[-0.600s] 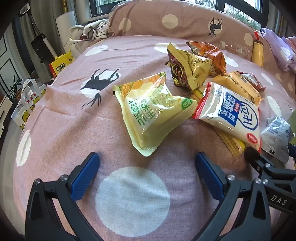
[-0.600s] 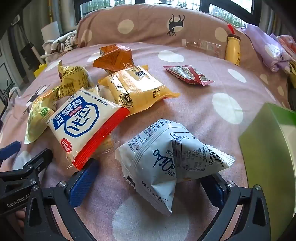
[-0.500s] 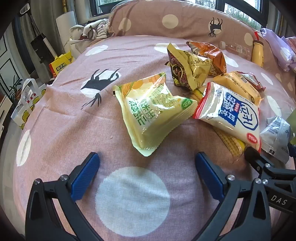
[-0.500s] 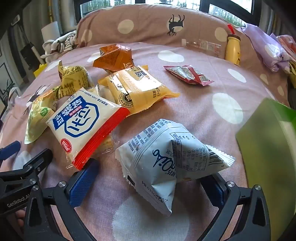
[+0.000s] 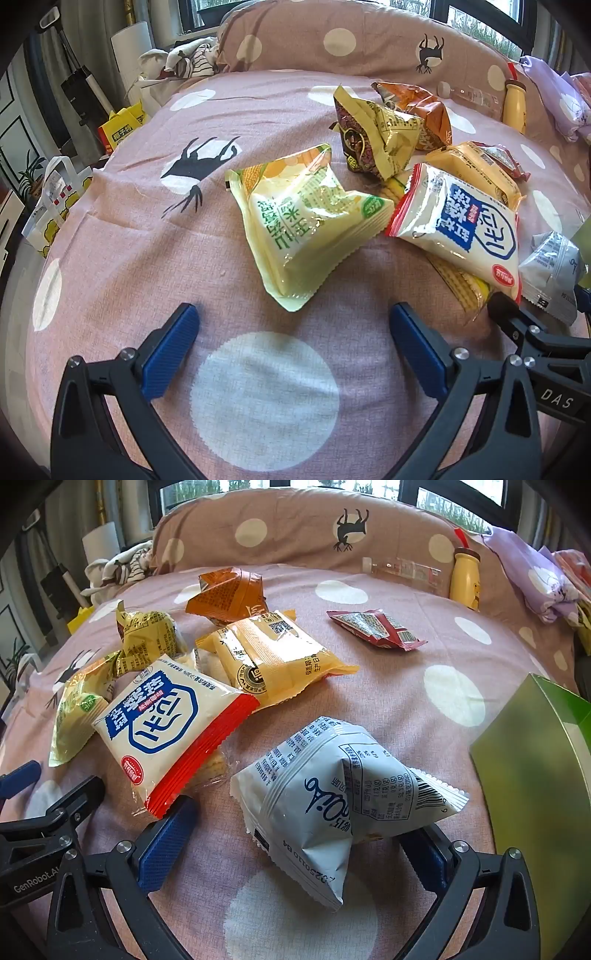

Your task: Organize snacks

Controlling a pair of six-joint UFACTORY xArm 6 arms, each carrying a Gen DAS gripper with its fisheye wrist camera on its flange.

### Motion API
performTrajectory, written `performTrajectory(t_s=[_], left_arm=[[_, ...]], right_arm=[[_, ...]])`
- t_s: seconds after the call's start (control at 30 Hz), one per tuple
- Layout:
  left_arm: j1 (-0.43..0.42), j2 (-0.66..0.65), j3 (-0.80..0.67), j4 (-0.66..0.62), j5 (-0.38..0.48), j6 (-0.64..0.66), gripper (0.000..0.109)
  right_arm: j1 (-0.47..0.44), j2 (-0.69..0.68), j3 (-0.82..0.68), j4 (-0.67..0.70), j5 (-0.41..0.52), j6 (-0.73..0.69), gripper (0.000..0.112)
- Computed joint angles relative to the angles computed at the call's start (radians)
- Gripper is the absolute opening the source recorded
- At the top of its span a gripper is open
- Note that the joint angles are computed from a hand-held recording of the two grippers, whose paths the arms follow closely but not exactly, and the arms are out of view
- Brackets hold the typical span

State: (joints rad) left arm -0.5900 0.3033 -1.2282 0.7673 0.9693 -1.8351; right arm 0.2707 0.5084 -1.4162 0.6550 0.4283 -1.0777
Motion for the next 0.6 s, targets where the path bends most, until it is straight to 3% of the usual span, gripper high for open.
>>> performTrajectory(t_s=[0.6], left_arm=[[-0.003,-0.002,0.0,-0.002,0.004,0.001,0.103]], right_arm=[[0.003,0.001,0.003,0.001,-0.005,-0.001,0.103]])
